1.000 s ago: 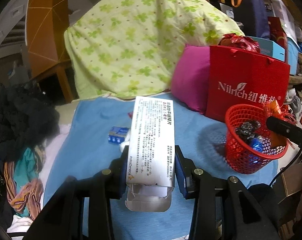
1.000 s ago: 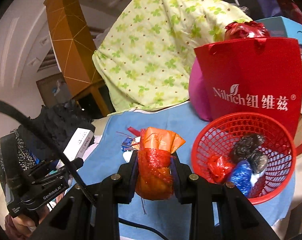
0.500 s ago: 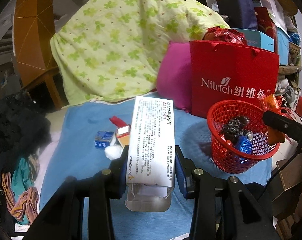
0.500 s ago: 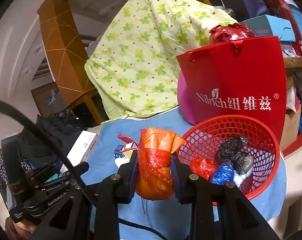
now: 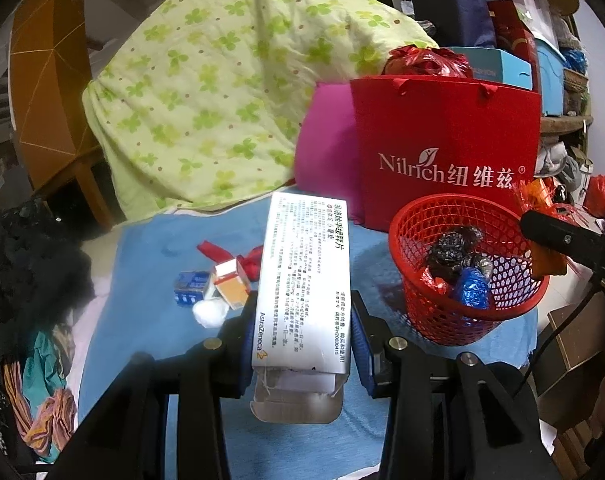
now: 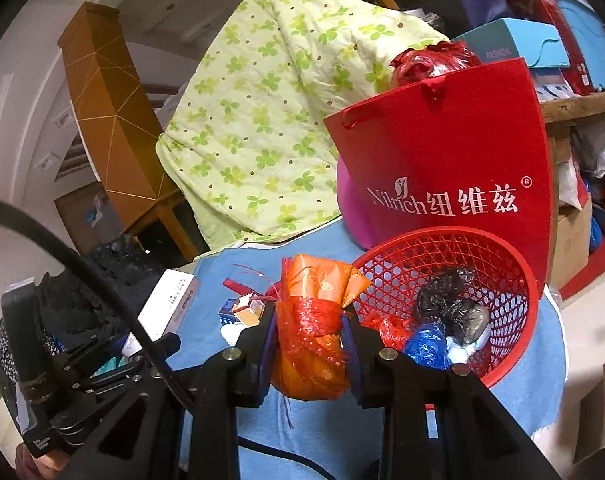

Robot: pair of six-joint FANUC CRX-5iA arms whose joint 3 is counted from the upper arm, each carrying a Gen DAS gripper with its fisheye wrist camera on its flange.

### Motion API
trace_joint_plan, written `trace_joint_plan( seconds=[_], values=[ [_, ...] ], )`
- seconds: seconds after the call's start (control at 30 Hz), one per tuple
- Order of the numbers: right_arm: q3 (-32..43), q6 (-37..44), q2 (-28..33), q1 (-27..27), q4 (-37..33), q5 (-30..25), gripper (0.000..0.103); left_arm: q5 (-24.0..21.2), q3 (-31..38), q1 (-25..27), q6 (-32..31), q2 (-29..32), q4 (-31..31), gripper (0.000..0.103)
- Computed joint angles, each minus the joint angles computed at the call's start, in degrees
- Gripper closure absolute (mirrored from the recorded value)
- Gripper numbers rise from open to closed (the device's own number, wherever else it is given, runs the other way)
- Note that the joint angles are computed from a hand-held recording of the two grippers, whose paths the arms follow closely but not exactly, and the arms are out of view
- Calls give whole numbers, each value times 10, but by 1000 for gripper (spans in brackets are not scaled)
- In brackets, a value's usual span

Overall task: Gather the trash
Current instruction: 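Carry the white box and orange wrapper over the red mesh basket with both tools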

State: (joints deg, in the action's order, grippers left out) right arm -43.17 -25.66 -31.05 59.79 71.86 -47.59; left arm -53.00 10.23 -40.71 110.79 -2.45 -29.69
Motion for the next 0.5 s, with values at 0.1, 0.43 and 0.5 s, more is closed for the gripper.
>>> trace_joint_plan(
  seconds=[0.1,0.43,0.5],
  values=[
    [-3,-2,-6,-1,-1,1,71,0,4,-5,-3,3,-3,60],
    [-13,-16,-22,-1,-2,-7,71,2,13,-8,-25,16,11,60],
    [-15,-18,-25,-1,-3,-9,71,1,17,-10,-27,19,12,60]
  ],
)
